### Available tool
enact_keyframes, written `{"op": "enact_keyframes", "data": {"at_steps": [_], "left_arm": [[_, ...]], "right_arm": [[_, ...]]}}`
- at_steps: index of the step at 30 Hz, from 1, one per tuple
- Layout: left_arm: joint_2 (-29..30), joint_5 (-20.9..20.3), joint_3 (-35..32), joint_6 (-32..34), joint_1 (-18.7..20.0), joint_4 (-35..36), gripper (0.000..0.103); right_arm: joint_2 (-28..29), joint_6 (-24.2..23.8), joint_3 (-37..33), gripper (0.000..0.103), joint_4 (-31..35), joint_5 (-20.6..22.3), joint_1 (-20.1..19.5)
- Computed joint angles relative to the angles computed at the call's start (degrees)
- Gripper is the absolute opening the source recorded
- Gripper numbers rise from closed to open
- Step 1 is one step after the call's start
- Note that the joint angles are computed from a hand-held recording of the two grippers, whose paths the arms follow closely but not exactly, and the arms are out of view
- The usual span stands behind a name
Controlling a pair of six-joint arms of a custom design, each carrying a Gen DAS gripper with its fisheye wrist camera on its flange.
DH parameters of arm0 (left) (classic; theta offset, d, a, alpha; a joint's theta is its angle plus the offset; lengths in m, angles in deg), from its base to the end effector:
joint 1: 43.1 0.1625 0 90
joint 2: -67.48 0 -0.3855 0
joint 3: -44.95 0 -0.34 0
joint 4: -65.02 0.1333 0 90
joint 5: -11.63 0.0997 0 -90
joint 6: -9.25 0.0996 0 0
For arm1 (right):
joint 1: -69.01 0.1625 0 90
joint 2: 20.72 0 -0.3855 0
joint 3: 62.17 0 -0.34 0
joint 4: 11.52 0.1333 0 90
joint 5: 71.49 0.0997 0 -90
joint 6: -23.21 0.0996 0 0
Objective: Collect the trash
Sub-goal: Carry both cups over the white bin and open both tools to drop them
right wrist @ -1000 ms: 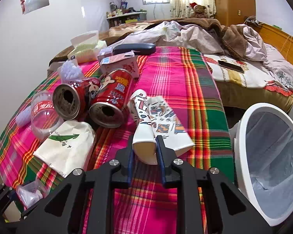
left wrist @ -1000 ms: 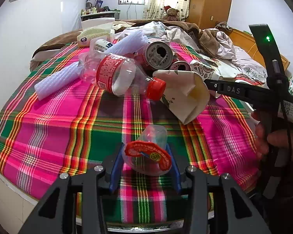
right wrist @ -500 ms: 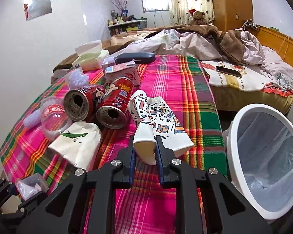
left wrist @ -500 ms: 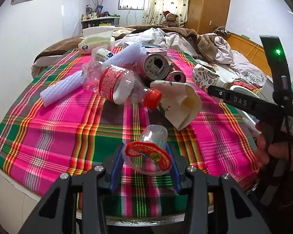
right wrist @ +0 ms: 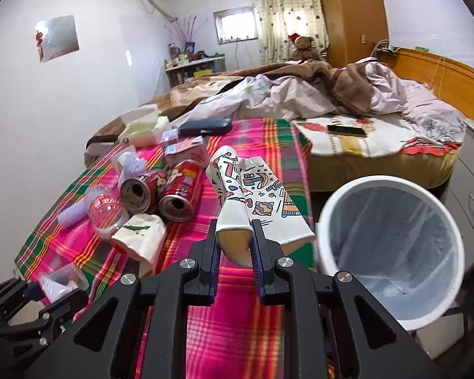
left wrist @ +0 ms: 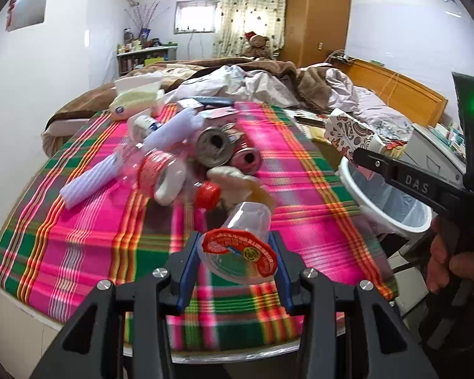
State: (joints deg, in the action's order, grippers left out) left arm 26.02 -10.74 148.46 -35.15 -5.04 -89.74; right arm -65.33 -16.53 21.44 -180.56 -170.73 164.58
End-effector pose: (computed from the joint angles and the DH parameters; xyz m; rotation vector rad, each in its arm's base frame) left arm -0.2938 -0.5163 0.0842 0.1071 2.1425 -1.1044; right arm 0.1826 -0.6637 0.2081 0.9513 -2.4823 0.8624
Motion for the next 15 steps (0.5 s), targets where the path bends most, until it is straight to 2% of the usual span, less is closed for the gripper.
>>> {"op": "enact_keyframes", "data": {"at_steps": [3,10,15], "left_arm": [[1.75,-1.0,-2.65,4.86,0.19,-3.06,0.044],[8.24,-4.85,-13.4,18.19,1.31,-8.33,0.044],[13.3,-8.97,-22.93,25.32,2.55,-8.19,0.044]], "right_arm": [[-0.76,0.48,0.26,0.018,-0.53,-0.17,-0.24],[-2.05,1.76,-0.19,0.018,-2.45,-1.7,-1.42],[-2.45,3.45,-1.48,0.018,-2.97,-3.18,-2.49]]}}
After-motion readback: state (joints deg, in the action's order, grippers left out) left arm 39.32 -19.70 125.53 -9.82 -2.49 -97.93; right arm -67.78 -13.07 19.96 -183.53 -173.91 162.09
